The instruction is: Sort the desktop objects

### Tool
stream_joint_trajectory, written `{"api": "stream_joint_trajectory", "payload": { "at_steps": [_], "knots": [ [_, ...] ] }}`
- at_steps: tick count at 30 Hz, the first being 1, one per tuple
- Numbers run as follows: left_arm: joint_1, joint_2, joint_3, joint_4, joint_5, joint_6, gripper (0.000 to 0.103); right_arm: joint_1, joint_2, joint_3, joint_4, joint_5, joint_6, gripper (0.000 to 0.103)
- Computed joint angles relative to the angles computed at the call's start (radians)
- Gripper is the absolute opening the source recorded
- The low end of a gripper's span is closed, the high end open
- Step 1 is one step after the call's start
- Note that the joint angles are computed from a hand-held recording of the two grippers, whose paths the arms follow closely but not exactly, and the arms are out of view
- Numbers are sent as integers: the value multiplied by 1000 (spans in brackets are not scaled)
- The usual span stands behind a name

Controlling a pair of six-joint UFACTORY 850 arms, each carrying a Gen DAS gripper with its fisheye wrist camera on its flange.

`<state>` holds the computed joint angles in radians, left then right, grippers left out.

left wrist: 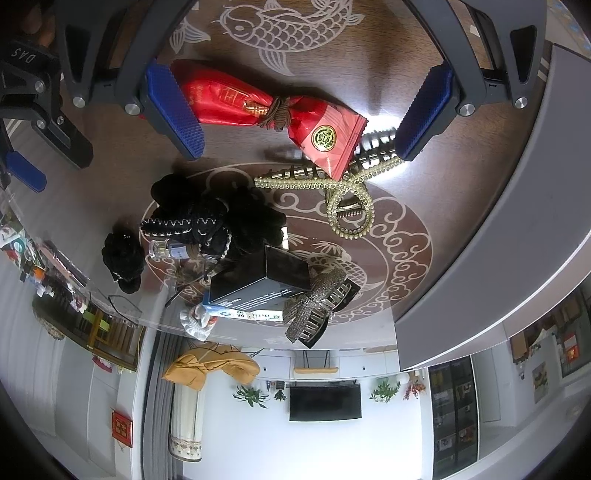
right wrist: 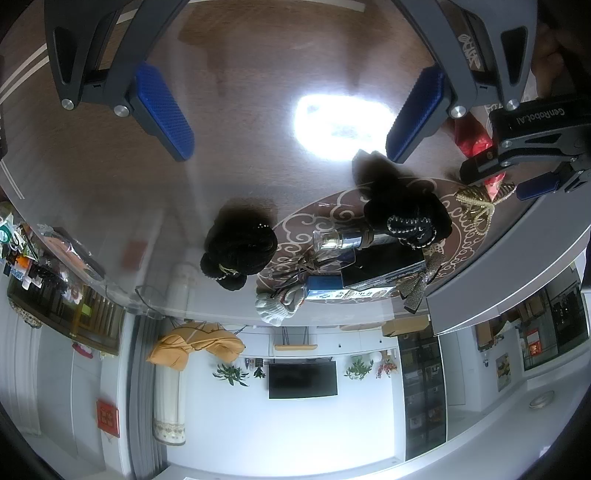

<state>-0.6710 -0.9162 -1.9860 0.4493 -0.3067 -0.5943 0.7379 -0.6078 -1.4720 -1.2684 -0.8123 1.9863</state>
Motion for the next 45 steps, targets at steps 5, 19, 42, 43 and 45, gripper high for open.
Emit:
{"api": "stream_joint_trajectory", "payload": {
  "at_steps": [5, 19, 42, 43, 45],
  "knots": [
    [0, -1, -1, 3, -2, -7, 103, 0, -1, -1, 0, 1, -1, 103],
    [0, -4, -4, -1, -5, -8, 103, 0, 0, -1, 1, 5, -4, 103],
    [0, -7, -8, -22, -9, 4, 103, -1, 1, 2, 0, 11, -4, 103],
    [0, -7, -8, -23, -9, 4, 103, -1, 1, 2, 0, 11, -4, 103],
    [0, -6, -6, -28, -9, 7, 103, -1, 1, 2, 0, 12, -3, 103]
  ]
}}
